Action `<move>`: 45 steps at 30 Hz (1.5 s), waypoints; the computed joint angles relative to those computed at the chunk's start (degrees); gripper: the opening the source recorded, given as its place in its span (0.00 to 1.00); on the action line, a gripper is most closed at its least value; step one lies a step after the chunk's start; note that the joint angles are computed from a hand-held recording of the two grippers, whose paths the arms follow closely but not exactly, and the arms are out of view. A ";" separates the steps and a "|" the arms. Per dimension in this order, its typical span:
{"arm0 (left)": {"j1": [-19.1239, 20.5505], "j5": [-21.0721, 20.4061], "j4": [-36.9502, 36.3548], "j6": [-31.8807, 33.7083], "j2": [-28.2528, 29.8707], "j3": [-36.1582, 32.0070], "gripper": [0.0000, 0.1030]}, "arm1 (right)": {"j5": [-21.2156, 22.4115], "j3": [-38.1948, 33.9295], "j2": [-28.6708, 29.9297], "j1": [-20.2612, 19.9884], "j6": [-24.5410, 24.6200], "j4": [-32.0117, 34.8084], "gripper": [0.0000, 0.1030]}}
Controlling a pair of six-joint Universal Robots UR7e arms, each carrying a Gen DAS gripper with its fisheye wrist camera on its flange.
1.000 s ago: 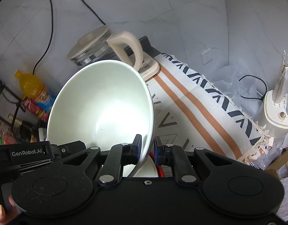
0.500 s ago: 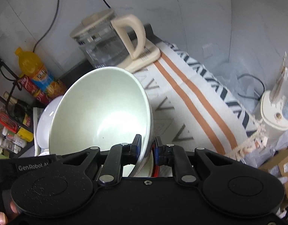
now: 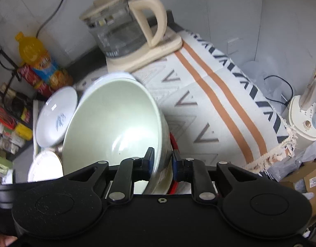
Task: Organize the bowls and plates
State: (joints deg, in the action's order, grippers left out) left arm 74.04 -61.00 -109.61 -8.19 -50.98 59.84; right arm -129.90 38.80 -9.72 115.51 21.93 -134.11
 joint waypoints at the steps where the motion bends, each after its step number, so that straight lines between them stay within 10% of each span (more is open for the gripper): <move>1: 0.05 0.40 0.24 -0.37 -0.01 -0.04 0.13 | 0.12 0.27 -0.02 -0.05 0.04 0.18 0.19; 21: -0.89 4.64 -1.17 -0.11 -1.20 -0.64 0.23 | 0.78 2.27 -1.37 0.05 -0.84 -1.96 0.20; 28: -2.28 7.36 -5.27 -0.60 -4.12 3.71 0.31 | 2.41 6.77 -3.36 1.22 -8.66 -9.97 0.49; 33: -3.66 11.41 -13.45 0.03 -8.37 11.09 0.67 | 4.11 9.24 -4.43 2.02 -11.54 -12.40 0.68; 41: -3.78 15.34 -19.00 -2.74 -15.23 19.47 0.80 | 7.28 12.03 -4.58 3.59 -18.98 -19.38 1.00; 45: -3.89 18.44 -20.06 -2.53 -18.15 22.30 0.81 | 8.85 11.23 -3.65 4.34 -21.30 -19.05 1.00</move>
State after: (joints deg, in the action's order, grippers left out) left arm 70.15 -42.57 -129.67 -10.73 -69.13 82.14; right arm -121.04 50.03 -13.37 119.84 0.63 -153.16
